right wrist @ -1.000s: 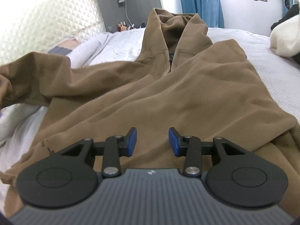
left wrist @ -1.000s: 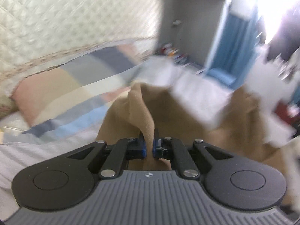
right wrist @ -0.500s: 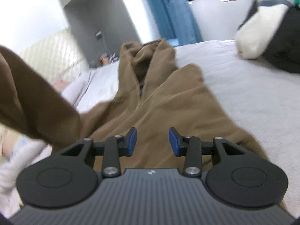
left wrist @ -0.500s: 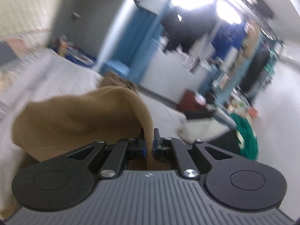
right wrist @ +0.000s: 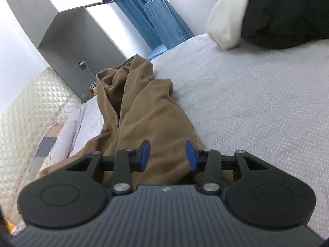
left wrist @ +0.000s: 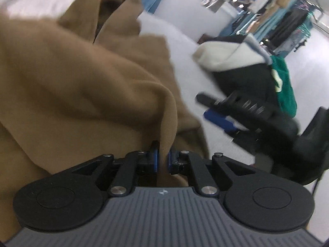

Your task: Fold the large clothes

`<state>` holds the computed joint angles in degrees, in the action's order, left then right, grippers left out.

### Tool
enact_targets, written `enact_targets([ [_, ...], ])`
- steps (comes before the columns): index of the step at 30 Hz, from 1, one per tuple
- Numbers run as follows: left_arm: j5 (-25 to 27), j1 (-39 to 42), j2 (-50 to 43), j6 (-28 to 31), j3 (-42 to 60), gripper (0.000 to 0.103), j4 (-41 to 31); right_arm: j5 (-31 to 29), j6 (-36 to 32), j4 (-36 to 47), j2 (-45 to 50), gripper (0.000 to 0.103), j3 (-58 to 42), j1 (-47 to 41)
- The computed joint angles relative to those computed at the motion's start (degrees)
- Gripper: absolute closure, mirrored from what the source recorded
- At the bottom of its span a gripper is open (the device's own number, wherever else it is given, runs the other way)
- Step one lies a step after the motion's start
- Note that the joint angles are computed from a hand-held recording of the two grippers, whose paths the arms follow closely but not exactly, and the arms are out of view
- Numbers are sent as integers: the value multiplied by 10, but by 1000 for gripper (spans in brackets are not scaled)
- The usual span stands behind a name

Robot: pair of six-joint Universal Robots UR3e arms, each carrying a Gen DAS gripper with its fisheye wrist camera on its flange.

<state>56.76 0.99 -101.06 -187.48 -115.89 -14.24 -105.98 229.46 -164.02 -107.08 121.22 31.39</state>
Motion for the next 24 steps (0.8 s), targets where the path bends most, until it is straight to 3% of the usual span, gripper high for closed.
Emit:
enact_targets([
  [1,-10,10,-7,1,-8,93,12,1,-1,-3,3,61,0,2],
  [5,-58,46,12,19,-41,59,11,2,-13,-12,19,61,-11,12],
  [8,-91,88,71,79,-53,52,-60,-3,-30,-31,35,61,-22,26],
  [13,-138,196,214,190,-113,48,-165,-4,-68,-79,69,61,-43,64],
  [19,-177,371,328,315,-213,48,-213,-12,-130,-103,138,61,-111,125],
  [24,-179,438,259,305,-222,48,-154,3,-164,-124,188,61,-159,155],
])
